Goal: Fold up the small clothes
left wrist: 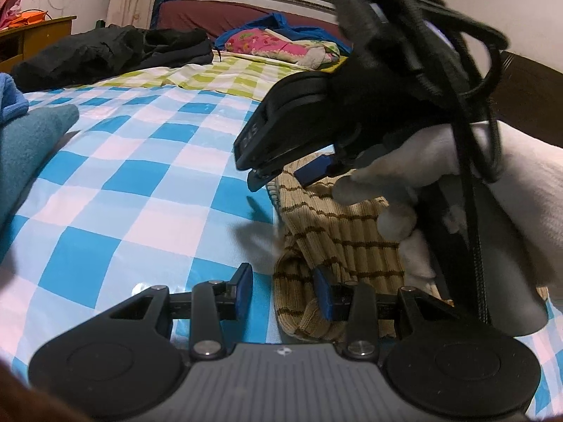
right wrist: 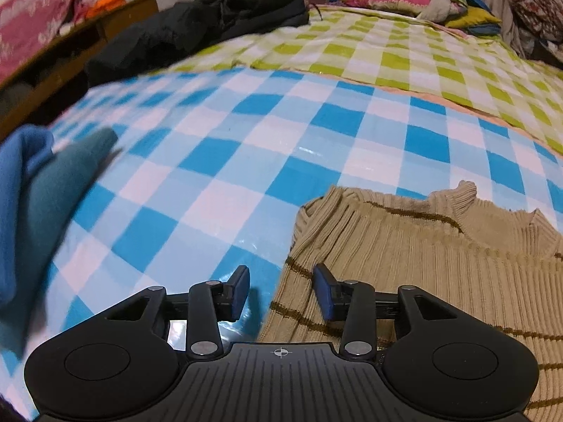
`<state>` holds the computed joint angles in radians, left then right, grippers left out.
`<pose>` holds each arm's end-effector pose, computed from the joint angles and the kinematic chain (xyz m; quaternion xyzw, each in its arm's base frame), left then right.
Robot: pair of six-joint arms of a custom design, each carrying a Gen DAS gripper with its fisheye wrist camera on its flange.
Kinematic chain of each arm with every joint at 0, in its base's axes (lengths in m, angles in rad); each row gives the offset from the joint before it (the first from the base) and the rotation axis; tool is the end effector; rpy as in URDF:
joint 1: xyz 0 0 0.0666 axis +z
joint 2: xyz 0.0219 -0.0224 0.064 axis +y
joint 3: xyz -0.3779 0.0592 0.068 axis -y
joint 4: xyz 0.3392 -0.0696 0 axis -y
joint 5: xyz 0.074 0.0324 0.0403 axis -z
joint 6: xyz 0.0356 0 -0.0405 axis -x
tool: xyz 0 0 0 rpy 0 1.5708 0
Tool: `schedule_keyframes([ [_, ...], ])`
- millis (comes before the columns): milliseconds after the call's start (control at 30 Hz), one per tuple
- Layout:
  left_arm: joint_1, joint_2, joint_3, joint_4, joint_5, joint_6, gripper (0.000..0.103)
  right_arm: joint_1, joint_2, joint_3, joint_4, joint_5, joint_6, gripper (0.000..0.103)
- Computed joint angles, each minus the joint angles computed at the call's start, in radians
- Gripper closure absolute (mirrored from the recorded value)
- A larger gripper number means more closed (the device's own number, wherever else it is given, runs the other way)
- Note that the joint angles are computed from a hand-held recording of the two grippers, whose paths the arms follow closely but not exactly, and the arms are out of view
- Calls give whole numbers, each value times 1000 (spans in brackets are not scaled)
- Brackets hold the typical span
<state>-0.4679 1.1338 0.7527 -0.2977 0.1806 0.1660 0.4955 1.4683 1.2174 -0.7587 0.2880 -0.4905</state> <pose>0.2854 -0.1518 0.3070 0.1736 0.8824 -0.2112 0.3828 0.3893 0.1985 0.3376 0.0374 0.9510 0.0082 0.3067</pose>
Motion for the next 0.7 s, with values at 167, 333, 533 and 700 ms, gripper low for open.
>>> schedule_keyframes([
  [167,-1,-2,-1,0,1,-1,60,7,18,15,-21,22,29,63],
  [333,-3,-2,-2,-2,1,-5,60,19,31,17,-28,56,62,63],
  [533,-4,-5,-2,-4,2,-7,60,30,45,27,-43,85,92,63],
  [700,-4,-5,-2,-4,3,-7,60,34,50,31,-48,97,103,63],
])
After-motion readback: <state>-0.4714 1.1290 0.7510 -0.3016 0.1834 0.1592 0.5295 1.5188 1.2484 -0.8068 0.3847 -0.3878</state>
